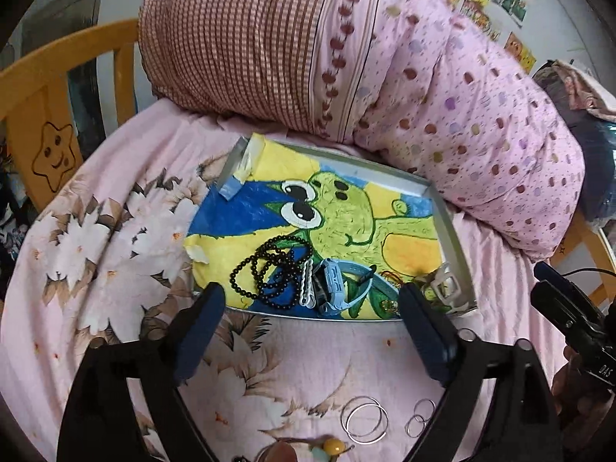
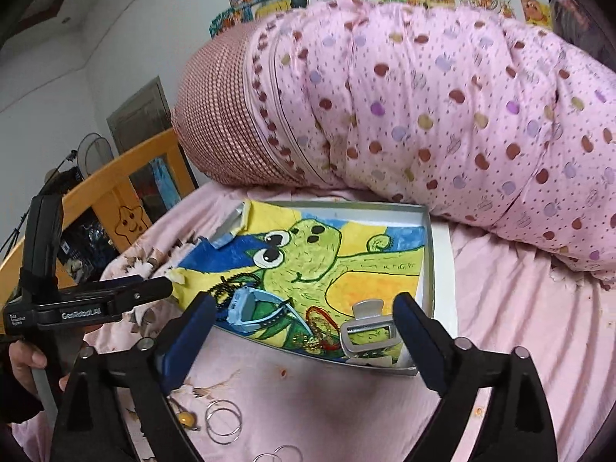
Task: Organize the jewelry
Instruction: 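Move both open tools back over the remaining bangles and hair tie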
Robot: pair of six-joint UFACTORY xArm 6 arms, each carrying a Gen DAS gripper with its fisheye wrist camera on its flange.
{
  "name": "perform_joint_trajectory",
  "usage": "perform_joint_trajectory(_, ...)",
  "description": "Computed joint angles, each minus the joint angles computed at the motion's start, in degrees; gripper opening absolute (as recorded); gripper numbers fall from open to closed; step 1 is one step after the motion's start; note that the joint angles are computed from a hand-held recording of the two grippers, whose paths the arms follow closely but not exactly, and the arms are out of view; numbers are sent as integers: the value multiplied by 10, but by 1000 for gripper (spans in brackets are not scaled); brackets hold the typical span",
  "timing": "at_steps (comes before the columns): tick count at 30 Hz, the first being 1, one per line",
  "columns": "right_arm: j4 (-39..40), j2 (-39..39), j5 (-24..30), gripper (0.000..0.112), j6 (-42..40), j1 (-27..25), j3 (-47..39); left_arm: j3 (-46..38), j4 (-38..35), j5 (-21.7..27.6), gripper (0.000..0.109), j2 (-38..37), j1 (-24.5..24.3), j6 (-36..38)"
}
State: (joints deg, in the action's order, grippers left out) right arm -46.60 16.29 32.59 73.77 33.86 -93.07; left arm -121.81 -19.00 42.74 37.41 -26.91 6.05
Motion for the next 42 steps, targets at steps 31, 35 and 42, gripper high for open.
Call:
perform_joint_trajectory(31, -213, -94, 132, 103, 190, 138, 148, 525, -112, -289, 101, -325, -15, 195)
perform_joint_trajectory(35, -208, -92, 105, 103, 216, 135, 170, 569, -22, -307, 101, -345, -12, 115)
perform_joint_trajectory(42, -163, -88, 27, 103, 198, 114, 197, 611, 56, -313, 101, -358, 0, 44)
